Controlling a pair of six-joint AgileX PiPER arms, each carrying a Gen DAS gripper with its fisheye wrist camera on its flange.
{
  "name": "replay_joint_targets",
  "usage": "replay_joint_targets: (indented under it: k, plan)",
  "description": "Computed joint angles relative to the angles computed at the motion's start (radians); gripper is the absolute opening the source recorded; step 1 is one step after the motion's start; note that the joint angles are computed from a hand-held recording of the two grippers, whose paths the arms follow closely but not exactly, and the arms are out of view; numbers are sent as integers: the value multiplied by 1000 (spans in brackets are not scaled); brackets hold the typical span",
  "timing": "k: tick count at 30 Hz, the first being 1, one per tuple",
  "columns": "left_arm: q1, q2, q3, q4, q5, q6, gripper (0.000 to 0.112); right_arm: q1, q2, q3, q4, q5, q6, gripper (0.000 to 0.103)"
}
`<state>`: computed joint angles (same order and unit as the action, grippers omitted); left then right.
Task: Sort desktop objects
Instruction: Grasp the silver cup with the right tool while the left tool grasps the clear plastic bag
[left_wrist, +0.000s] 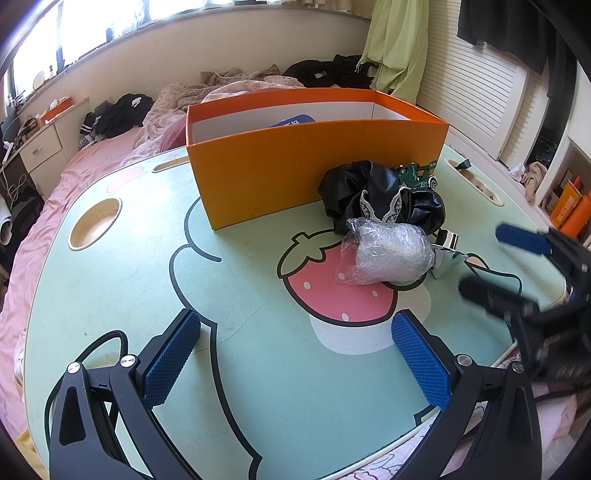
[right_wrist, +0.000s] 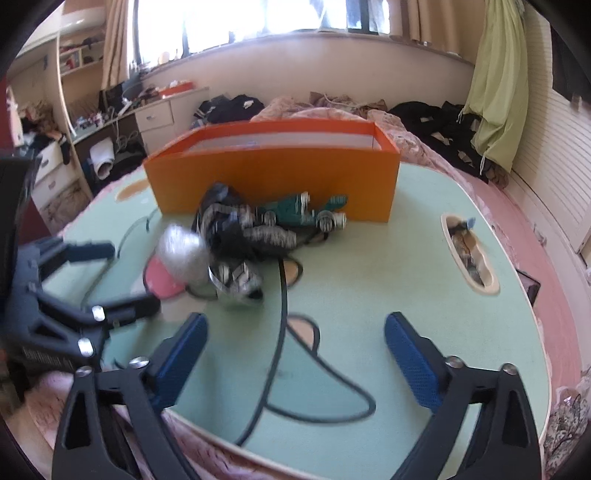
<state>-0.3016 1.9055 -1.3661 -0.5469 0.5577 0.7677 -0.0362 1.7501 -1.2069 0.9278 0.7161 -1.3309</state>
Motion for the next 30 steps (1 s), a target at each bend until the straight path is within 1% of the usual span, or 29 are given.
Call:
replay_joint_targets:
  k: [2, 5, 7, 8, 10, 11, 12, 15, 19, 21, 23, 25, 27, 28, 30]
  plan:
    - [0, 0, 0, 9, -6, -16, 103, 22, 2, -27, 0, 6, 11, 90]
    - [-1, 5, -7, 12, -9, -27, 103, 65, 25, -86, -66, 16, 97, 89]
    - [-2, 4, -7, 12, -9, -25, 103, 85, 43, -118, -106, 32, 135, 80]
    - [0, 5, -7, 8, -8, -20, 103, 96, 53, -134, -133, 35, 159, 69]
    - [-3, 5, -8, 11, -8, -24, 103, 101, 64, -134, -144, 40, 168, 37]
    - [0, 5, -7, 8, -8, -19, 103, 96, 68, -130, -136, 46, 162, 31]
    - [-1, 5, -7, 9, -8, -20, 103, 88, 65, -117, -113, 42, 141, 29]
    - [-1, 4, -7, 7, -8, -18, 103, 50, 32, -50, 0, 19, 21, 29]
    - [0, 3, -11, 5, 3, -6, 103, -20, 11, 8, 113, 37, -81, 29]
    - [-4, -5, -10, 4, 1, 7, 103, -51, 14, 15, 136, 50, -83, 29]
    - [-9, -17, -15, -36, 13, 60, 103, -74, 23, 13, 145, 60, -73, 29]
    - [-14, -10, -49, -77, 56, 95, 103, -85, 34, 0, 144, 72, -55, 29]
    - [-32, 16, -104, -73, 89, 86, 103, -82, 29, 9, 148, 66, -54, 29]
    - [-48, 35, -138, -46, 94, 55, 101, -81, 28, 12, 148, 64, -57, 29]
    - [-65, 72, -198, 0, 121, 6, 88, -80, 25, 19, 147, 59, -63, 29]
